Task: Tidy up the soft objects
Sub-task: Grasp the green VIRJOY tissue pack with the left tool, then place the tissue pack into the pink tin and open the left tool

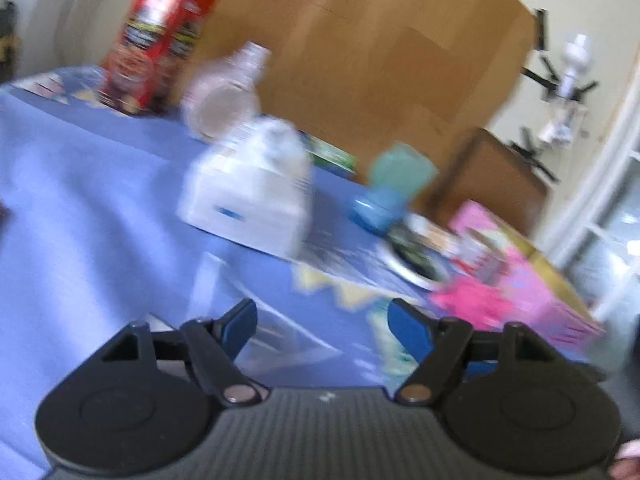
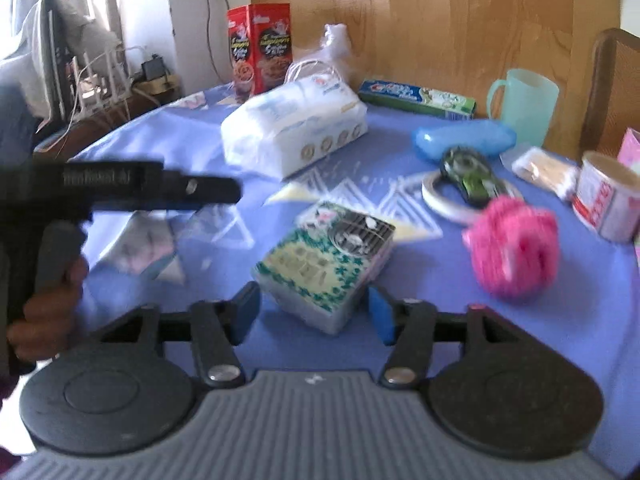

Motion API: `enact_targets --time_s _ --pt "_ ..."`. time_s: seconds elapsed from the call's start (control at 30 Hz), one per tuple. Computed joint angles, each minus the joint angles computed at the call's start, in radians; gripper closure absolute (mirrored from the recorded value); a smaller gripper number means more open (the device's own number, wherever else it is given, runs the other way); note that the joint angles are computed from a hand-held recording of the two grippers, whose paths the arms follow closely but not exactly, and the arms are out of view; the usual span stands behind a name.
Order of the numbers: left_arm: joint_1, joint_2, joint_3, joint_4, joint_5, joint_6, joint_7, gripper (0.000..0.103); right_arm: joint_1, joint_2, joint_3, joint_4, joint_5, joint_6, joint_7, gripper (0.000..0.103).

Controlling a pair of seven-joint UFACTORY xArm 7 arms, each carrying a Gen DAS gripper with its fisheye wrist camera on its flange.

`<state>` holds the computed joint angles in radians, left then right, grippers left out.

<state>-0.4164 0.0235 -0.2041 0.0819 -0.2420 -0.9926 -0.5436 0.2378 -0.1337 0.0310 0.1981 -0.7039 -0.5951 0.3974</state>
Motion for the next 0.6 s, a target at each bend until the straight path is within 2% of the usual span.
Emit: enact_targets --time_s 0.1,0.17,0.2,0.23,0.3,0.37,0.4,0.47,0.6 --pt "0.003 -0.049 -0.001 0.024 0.116 0.111 -0.059 0.033 0.001 0.006 0.057 -0.057 0.163 -0.059 -0.161 0.031" --pt "-0.010 -0.054 -0.016 0.064 0.106 0.208 -0.060 0.038 0.012 0.019 0.065 -0.056 0.202 -0.074 -0.200 0.032" --pt "-0.023 -0.045 -0.030 0.087 0.063 0.245 -0.041 0.043 0.012 0.028 0.052 -0.045 0.171 -0.076 -0.188 0.035" --pt "-0.040 -0.021 -0.048 0.108 -0.003 0.240 0.003 0.046 0.011 0.046 0.045 -0.032 0.152 -0.085 -0.182 0.039" --pt "-0.066 -0.006 -0.057 0.140 -0.061 0.267 0.047 0.058 0.005 0.084 0.050 -0.006 0.158 -0.105 -0.211 0.058" --pt "-0.096 -0.036 -0.071 0.154 -0.124 0.312 0.069 0.058 -0.003 0.085 0.052 -0.003 0.149 -0.110 -0.204 0.060" --pt "-0.116 -0.048 -0.093 0.165 -0.200 0.320 0.126 0.058 -0.011 0.076 0.046 -0.014 0.136 -0.130 -0.194 0.060" --pt "-0.158 -0.076 -0.139 0.201 -0.356 0.343 0.265 0.058 -0.023 0.053 0.045 -0.063 0.172 -0.212 -0.253 0.060" --pt "-0.195 -0.045 -0.172 0.343 -0.483 0.382 0.475 0.058 -0.071 0.015 0.010 -0.151 0.223 -0.378 -0.342 0.060"
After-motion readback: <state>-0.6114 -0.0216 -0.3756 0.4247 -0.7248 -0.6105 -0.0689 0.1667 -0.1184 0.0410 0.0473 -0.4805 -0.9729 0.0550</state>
